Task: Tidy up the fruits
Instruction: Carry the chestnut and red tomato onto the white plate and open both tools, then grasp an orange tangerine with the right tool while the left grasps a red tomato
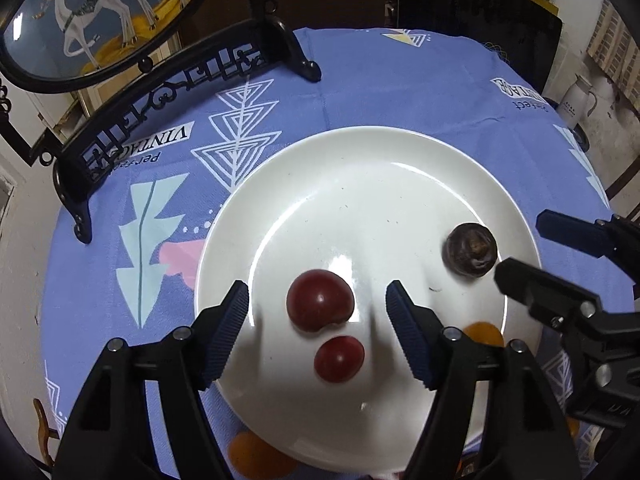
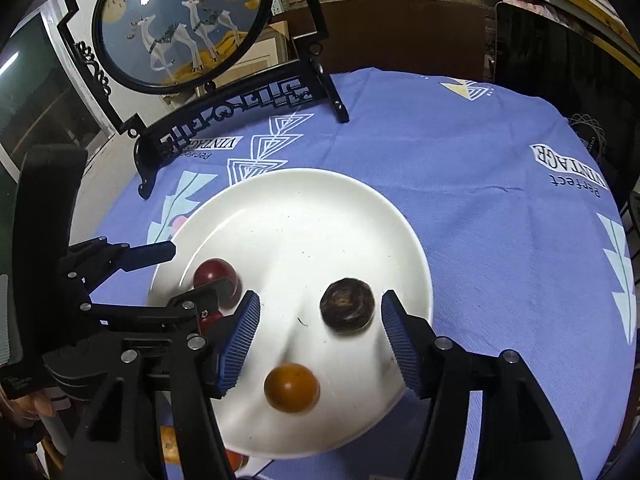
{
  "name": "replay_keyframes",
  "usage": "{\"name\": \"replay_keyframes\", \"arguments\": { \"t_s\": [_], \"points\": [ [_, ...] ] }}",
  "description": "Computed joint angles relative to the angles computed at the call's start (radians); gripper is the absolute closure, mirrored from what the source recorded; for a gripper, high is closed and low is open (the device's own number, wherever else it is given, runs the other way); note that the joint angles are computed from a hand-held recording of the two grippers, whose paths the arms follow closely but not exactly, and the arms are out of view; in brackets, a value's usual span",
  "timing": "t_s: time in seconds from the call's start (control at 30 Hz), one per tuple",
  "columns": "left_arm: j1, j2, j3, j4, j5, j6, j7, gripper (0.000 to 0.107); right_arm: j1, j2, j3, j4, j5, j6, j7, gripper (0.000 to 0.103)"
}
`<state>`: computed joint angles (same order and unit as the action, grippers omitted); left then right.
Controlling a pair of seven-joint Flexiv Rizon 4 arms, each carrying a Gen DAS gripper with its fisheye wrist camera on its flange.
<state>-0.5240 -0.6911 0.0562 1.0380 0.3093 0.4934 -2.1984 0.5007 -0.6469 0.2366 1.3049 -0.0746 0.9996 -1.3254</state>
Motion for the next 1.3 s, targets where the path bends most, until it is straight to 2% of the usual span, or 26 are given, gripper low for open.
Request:
{"name": "replay_keyframes", "arguments": {
  "t_s": [0.2, 0.27, 0.43, 0.57, 0.67, 0.8, 0.93, 0.97, 1.03, 1.07, 1.2, 1.3],
  "points": [
    [-0.019, 0.046, -0.002, 0.051, 0.020, 0.015, -0.006, 0.038, -0.013, 0.079, 0.008, 0.106, 0.010, 0.043, 0.005, 0.039],
    [-0.028, 0.085, -0.007, 0.105, 0.036, 0.052, -0.009, 0.037, -0.027, 0.116, 0.026, 0.158, 0.025, 0.064, -0.012, 0.039],
    [-0.036, 0.203, -0.039, 0.298, 0.042, 0.157, -0.026, 0.033, -0.067, 0.269, 0.093, 0.386, 0.082, 0.097, -0.114, 0.039],
    [-0.028, 0.292, -0.080, 0.462, 0.009, 0.235, -0.031, 0.033, -0.095, 0.400, 0.157, 0.552, 0.204, 0.048, -0.209, 0.039],
    [-0.023, 0.350, -0.114, 0.576, -0.023, 0.276, -0.016, 0.033, -0.085, 0.457, 0.163, 0.612, 0.293, -0.025, -0.255, 0.039],
    [-0.019, 0.394, -0.149, 0.678, -0.073, 0.302, -0.001, 0.033, -0.033, 0.462, 0.144, 0.654, 0.319, -0.045, -0.240, 0.040],
    [-0.023, 0.406, -0.171, 0.720, -0.102, 0.311, 0.002, 0.033, 0.009, 0.428, 0.126, 0.657, 0.294, 0.021, -0.200, 0.042],
    [-0.025, 0.403, -0.173, 0.721, -0.102, 0.312, 0.001, 0.033, 0.014, 0.419, 0.124, 0.654, 0.288, 0.038, -0.191, 0.046],
    [-0.029, 0.399, -0.179, 0.722, -0.108, 0.318, 0.003, 0.033, 0.016, 0.398, 0.124, 0.637, 0.284, 0.055, -0.177, 0.065],
    [-0.031, 0.396, -0.181, 0.722, -0.110, 0.326, 0.003, 0.033, 0.020, 0.392, 0.121, 0.633, 0.268, 0.056, -0.169, 0.067],
    [-0.037, 0.374, -0.190, 0.703, -0.126, 0.356, 0.022, 0.033, 0.015, 0.408, 0.129, 0.647, 0.250, 0.061, -0.161, 0.067],
    [-0.045, 0.341, -0.194, 0.670, -0.139, 0.374, 0.049, 0.033, -0.015, 0.447, 0.134, 0.670, 0.296, 0.043, -0.166, 0.067]
  ]
}}
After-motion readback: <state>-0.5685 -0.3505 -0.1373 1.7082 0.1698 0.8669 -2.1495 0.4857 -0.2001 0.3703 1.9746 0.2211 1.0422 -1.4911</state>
